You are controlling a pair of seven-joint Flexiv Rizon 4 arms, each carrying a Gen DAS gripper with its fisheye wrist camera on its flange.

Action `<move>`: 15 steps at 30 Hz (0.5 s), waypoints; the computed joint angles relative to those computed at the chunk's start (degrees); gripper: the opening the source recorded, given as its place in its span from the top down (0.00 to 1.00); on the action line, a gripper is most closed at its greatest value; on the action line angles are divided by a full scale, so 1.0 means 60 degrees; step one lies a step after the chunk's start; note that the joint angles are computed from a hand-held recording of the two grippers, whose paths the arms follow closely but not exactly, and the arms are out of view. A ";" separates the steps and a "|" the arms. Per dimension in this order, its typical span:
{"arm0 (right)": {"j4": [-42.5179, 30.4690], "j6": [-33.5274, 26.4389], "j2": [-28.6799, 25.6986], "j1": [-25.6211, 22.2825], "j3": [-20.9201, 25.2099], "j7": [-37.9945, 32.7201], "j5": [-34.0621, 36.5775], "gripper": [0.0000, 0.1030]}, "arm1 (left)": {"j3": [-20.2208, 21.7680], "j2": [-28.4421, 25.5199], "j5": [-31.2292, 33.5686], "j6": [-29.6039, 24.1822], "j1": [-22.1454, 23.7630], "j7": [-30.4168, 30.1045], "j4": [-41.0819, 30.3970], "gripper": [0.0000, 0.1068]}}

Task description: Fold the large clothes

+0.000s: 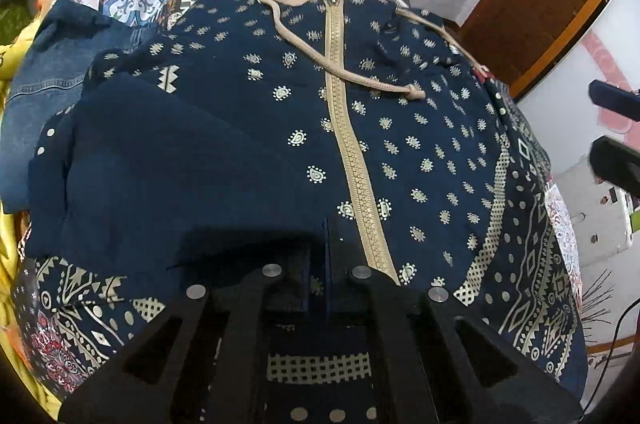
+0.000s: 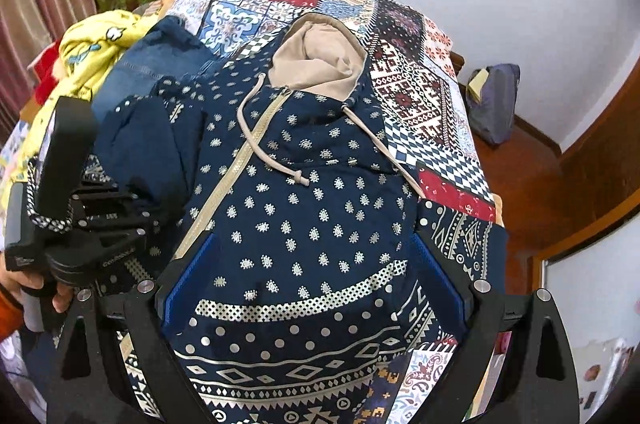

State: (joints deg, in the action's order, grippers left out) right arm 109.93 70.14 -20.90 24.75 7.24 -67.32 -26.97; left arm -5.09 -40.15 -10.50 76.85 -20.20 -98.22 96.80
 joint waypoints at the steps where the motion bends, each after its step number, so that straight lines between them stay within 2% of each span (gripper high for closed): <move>1: 0.0042 0.0023 0.0020 0.0029 0.0001 0.0027 -0.0025 0.10 | -0.0229 0.0127 -0.0085 -0.0054 0.0191 0.0165 0.0164 0.96; 4: -0.0063 -0.0017 -0.0022 0.0061 0.0137 -0.0049 0.0121 0.10 | -0.0747 0.0503 -0.0382 -0.0118 0.0641 0.0630 0.0666 0.94; 9: -0.0355 -0.0013 -0.0152 0.0351 0.0196 0.0013 0.0063 0.10 | -0.0641 0.1497 -0.0386 0.0725 0.0803 0.0880 0.2008 0.93; 12: -0.0596 0.0018 -0.0310 0.0508 0.0328 -0.0103 0.0126 0.10 | -0.0051 0.2117 -0.0160 0.1354 0.0679 0.0683 0.2862 0.80; 14: -0.0898 -0.0065 -0.0519 0.0594 0.0533 -0.0364 0.0324 0.10 | 0.0738 0.2447 0.0188 0.1651 0.0351 0.0259 0.3293 0.71; 15: -0.1094 -0.0154 -0.0660 0.0680 0.0620 -0.0489 0.0400 0.10 | 0.1106 0.2591 0.0364 0.1730 0.0208 0.0045 0.3471 0.70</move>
